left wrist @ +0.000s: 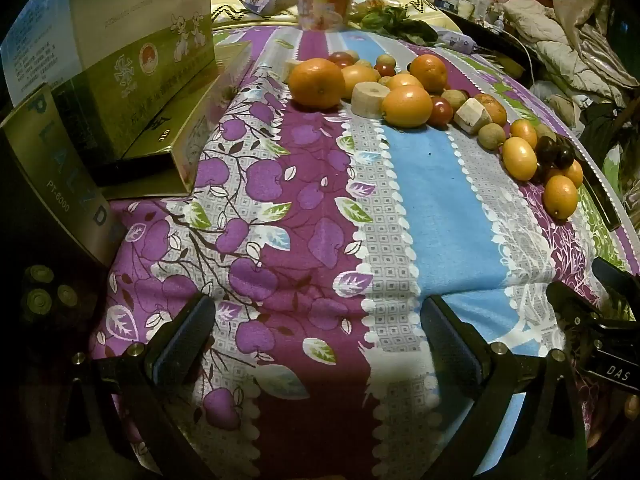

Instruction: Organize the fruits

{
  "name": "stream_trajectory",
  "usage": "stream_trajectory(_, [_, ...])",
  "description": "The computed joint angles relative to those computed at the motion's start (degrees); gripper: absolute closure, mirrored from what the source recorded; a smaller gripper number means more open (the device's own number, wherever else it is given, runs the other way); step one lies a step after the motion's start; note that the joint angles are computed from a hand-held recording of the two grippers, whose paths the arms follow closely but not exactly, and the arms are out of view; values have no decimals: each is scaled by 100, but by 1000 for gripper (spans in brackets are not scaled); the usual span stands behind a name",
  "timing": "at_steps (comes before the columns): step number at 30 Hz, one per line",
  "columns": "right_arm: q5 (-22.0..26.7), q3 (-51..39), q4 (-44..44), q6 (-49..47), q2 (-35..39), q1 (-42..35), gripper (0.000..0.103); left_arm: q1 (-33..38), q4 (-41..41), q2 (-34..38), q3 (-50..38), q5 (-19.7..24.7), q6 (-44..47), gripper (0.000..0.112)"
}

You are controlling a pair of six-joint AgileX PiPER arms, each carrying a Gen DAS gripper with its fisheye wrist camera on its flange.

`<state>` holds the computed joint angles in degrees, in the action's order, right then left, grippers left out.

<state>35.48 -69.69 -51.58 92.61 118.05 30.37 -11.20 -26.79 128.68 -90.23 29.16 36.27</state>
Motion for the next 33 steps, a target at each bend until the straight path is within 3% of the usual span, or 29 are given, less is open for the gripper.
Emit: stream_trajectory(33, [-6,-55,4,-18,40,-14,0,-14,34,2,-3,-1,-38,9])
